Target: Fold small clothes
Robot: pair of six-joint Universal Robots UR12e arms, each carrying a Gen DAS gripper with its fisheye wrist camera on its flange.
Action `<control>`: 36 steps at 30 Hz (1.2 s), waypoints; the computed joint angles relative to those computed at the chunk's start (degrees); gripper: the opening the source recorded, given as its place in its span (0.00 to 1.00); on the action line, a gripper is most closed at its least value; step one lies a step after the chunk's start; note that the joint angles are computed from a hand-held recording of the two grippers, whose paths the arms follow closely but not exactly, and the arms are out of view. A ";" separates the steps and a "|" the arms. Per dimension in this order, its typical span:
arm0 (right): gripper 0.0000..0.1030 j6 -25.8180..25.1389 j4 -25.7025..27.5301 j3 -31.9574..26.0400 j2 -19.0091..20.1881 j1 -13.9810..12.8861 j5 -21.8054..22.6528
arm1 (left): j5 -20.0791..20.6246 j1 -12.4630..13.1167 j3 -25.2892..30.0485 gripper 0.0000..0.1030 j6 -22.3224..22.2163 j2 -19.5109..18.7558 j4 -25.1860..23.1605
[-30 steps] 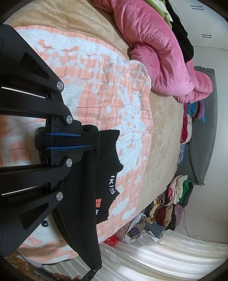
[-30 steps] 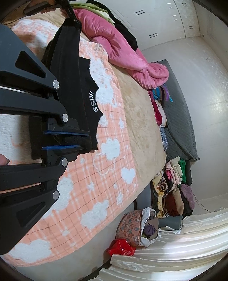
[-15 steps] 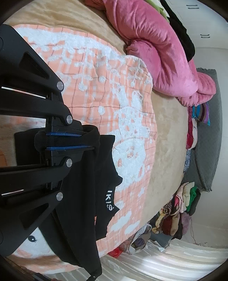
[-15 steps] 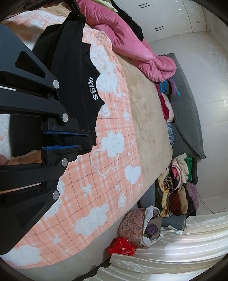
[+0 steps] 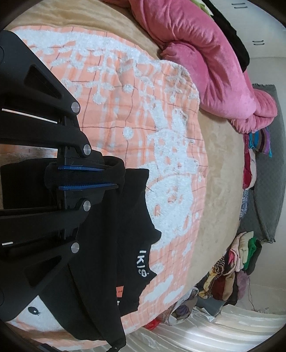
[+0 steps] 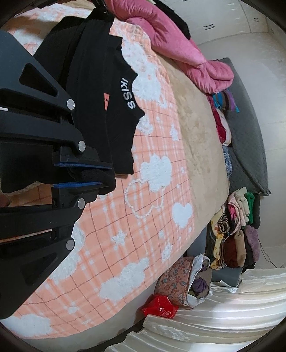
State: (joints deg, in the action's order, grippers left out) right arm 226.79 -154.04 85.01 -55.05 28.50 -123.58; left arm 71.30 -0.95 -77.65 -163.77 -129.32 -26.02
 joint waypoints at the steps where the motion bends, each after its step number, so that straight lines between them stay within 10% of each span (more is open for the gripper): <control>1: 0.09 -0.04 0.21 -0.14 0.14 -0.02 0.04 | 0.00 0.01 0.05 0.05 -0.14 -0.10 -0.24; 16: 0.26 1.49 -0.65 2.52 -1.37 1.74 -4.09 | -0.72 1.34 -4.24 0.34 -1.83 2.53 5.59; 26: 0.12 -4.66 -1.51 2.74 -1.42 3.46 1.93 | -3.64 1.85 -11.54 0.34 2.94 6.44 6.34; 36: 0.12 -5.68 5.44 -1.62 2.43 2.63 6.93 | 1.66 -0.25 -12.34 0.28 6.37 4.75 6.47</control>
State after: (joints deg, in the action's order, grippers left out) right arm 221.11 -148.60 83.40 -52.62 31.14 -116.65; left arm 72.96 -1.20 -89.99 -157.40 -124.58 -19.56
